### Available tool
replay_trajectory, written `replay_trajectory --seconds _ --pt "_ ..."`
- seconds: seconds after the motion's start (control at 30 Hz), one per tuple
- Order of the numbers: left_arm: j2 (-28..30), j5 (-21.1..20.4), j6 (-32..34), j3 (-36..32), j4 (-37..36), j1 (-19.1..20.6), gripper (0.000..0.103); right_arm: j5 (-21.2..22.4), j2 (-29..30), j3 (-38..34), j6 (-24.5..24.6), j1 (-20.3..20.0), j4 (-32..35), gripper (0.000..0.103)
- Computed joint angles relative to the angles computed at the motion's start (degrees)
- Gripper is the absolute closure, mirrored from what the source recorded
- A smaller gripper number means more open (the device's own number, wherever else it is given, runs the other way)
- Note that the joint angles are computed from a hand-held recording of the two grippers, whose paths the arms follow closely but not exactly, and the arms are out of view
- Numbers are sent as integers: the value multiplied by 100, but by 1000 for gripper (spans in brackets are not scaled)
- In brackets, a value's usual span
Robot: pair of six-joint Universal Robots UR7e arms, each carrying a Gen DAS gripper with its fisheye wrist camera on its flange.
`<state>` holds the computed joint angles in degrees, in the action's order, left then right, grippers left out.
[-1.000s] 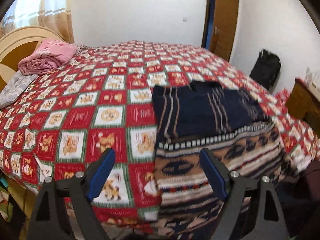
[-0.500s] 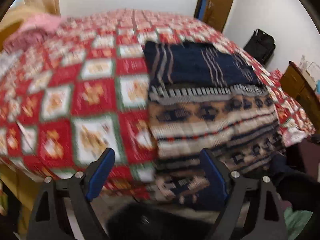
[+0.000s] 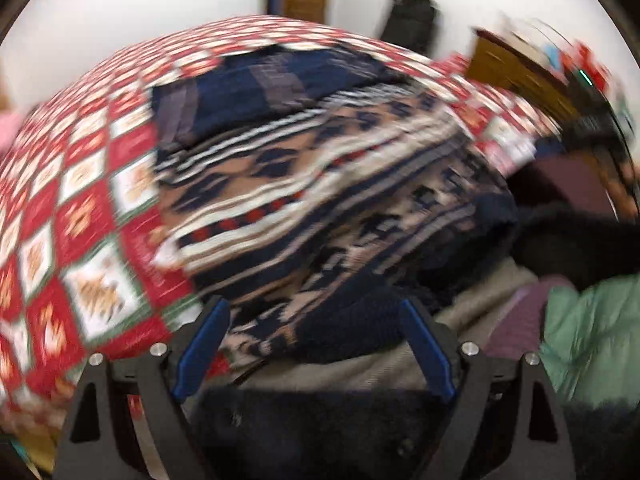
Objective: Fold small clothes
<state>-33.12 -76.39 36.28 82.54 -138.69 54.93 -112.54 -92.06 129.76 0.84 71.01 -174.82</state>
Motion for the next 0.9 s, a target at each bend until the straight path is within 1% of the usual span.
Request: replay_trajectory --seconds 0.07,0.1,0.13,0.2,0.23,0.3,0.33,0.37,0.43,0.47,0.53,0.57,0.6,0.63,0.73,0.8,0.83,0.9 --pt "135 -316 428 -276 562 73 15 -7 35 -53 5 29 23 38" --pt "249 -375 568 -433 857 103 18 -20 50 -73 9 55 27 38" --pt "399 -313 616 -634 1026 109 21 -44 72 -97 4 84 28 38" --pt "691 54 624 -912 1271 76 39 -132 100 -115 -16 143 13 38" --pt "790 129 615 -1018 1380 64 42 -164 98 -114 -33 159 4 38" --pt "935 17 675 -1194 1719 79 50 -199 89 -110 -34 173 -9 38" --pt "957 15 778 -1206 1840 71 51 -195 80 -104 -17 170 -17 38" --pt "939 72 946 -1096 1773 46 51 -169 64 -96 3 150 -26 38" --pt "838 138 1284 -784 1409 14 51 -120 44 -90 71 96 -33 38" --pt "788 95 1321 -668 1268 21 52 -105 42 -84 104 72 -35 38" --pt "765 6 1150 -653 1282 45 59 -27 23 -70 177 -7 -20 38" --pt "765 -63 1046 -697 1412 63 75 23 8 -61 208 -43 -11 38" --pt "749 -47 1030 -663 1384 65 87 82 -14 -52 245 -83 3 38" --pt "709 31 1061 -543 1189 49 87 130 -38 -40 281 -116 2 38" --pt "578 65 1120 -285 857 4 90 207 -114 5 371 -183 -62 38" --pt "532 24 1054 -278 752 -3 90 209 -155 37 413 -209 -128 38" --pt "533 -80 937 -313 696 -15 90 220 -180 54 444 -231 -166 38" --pt "492 -481 598 -429 566 -13 90 313 -245 91 516 -313 -224 38"
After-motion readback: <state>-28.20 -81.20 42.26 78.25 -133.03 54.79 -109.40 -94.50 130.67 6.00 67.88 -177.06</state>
